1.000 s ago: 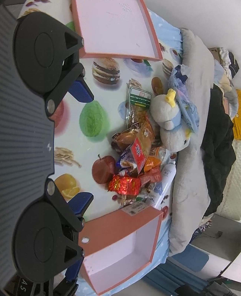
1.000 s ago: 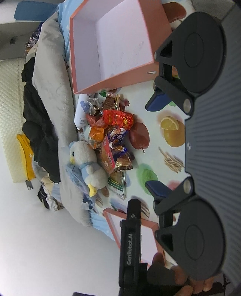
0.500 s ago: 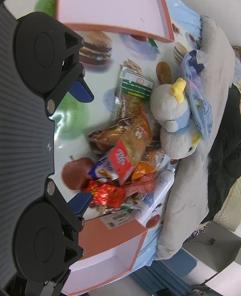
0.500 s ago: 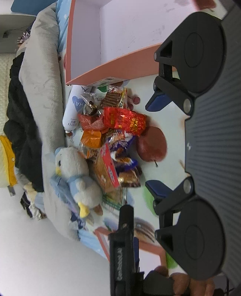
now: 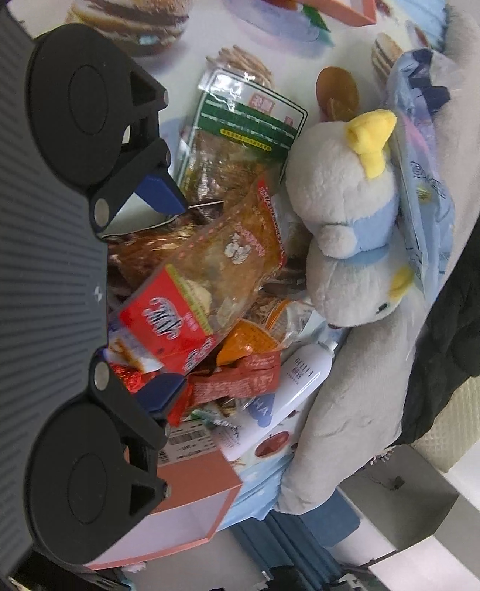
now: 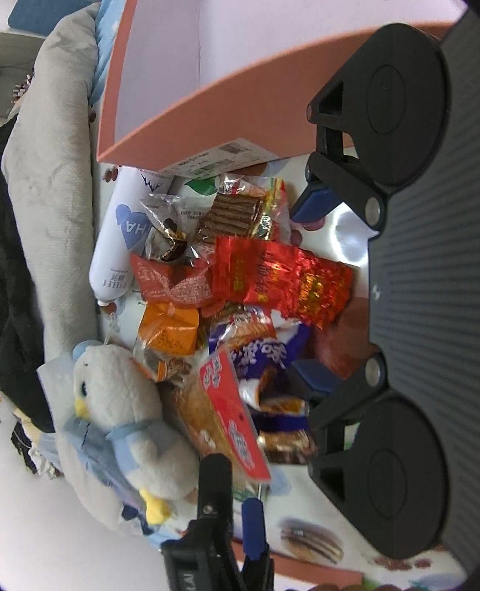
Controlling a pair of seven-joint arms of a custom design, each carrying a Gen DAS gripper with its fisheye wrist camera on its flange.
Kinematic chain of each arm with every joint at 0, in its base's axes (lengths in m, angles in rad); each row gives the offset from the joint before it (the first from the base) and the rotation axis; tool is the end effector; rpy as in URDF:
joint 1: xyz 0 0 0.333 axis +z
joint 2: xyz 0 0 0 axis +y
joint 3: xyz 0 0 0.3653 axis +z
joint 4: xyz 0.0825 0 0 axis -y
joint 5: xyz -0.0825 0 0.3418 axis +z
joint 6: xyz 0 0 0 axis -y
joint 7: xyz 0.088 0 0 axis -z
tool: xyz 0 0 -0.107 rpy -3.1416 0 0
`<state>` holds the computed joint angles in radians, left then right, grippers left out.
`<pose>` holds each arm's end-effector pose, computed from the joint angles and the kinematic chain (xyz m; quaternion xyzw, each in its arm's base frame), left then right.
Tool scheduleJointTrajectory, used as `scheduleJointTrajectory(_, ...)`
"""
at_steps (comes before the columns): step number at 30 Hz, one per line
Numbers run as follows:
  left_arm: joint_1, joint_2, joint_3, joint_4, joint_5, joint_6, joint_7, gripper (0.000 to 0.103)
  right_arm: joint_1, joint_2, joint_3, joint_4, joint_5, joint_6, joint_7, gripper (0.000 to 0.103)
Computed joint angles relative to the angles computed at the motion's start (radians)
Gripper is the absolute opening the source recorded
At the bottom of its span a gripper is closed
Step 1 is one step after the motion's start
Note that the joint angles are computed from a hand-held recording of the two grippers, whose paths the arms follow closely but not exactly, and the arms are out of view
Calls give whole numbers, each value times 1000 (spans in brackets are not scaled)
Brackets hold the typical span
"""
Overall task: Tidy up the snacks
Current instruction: 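Reach both grippers into the snack pile toward the red tea packet and bread bag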
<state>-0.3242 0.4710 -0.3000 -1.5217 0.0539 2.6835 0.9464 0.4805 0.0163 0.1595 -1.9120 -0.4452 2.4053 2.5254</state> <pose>0.6095 -0.3789 0.5414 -0.6759 0.6484 -0.3497 0.0182 0.4553 0.3345 0.6006 -0.6570 0.6944 -0.1787 0.2328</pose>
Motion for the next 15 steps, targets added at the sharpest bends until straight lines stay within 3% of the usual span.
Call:
scheduleJointTrajectory(6, -12, 67, 23, 74, 2, -15, -55, 92, -4, 31, -15, 4, -4, 24, 2, 82)
scheduleJointTrajectory(8, -1, 77, 7, 80, -8, -7, -45, 86, -1, 36, -19, -1, -5, 32, -4, 82)
scheduleJointTrajectory(11, -13, 101, 10, 118, 3, -43, -44, 73, 7, 36, -20, -11, -25, 34, 7, 73)
scheduleJointTrajectory(15, -4, 108, -10, 110, -31, -40, -43, 69, 12, 37, -19, -17, -21, 24, 1, 73)
